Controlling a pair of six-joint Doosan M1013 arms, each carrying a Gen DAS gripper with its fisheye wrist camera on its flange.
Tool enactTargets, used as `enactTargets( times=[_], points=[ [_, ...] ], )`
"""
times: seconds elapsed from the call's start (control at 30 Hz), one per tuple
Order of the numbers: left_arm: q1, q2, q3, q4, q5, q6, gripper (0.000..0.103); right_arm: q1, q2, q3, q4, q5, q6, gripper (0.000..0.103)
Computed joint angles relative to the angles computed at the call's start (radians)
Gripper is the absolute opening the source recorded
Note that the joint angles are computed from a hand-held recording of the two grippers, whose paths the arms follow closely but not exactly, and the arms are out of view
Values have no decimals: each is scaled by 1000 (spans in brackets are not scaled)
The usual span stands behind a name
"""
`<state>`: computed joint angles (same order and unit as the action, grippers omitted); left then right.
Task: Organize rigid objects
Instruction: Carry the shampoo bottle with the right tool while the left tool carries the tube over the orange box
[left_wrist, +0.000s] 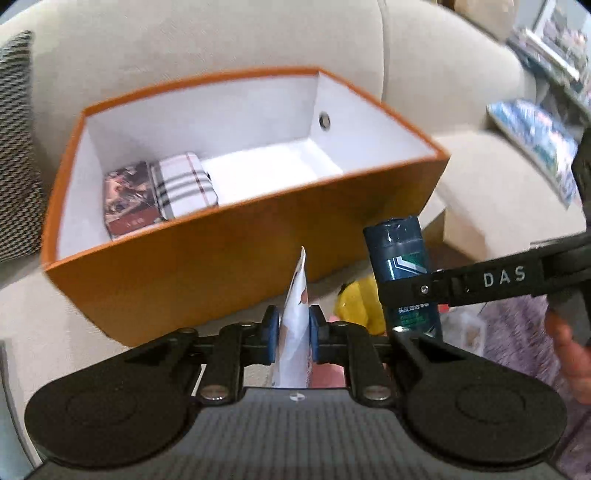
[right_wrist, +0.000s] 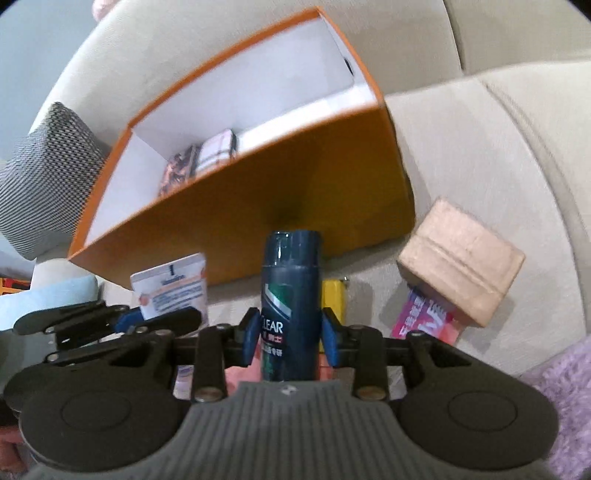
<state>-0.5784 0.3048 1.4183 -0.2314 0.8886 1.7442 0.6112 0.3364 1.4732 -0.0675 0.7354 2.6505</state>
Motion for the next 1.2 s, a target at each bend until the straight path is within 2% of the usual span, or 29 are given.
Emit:
enactTargets(
  times=[0.13, 0.43, 0.63, 0.73, 0.87, 1.03, 1.2],
  points=[
    [-2, -28, 7, -15, -48, 11, 18, 23, -15, -12, -102, -3, 32, 36],
    [14, -69, 7, -114, -153, 20, 18, 52, -40, -50, -243, -8, 49, 36],
    [41, -60, -38, -188, -205, 46, 18, 45, -48, -102, -300, -26, -1, 36],
    [51, -39, -78, -178, -225, 13, 18, 39, -30, -153, -337, -19, -35, 36],
    [60, 12, -153, -151, -181, -13, 18, 13, 11, -226, -315, 11, -96, 36],
    [66, 79, -214, -120, -110, -57, 18, -31, 87, -313, -173, 83, -229, 36],
    [70, 134, -251, -114, -50, -73, 18, -60, 151, -356, -60, 154, -310, 36]
  ],
)
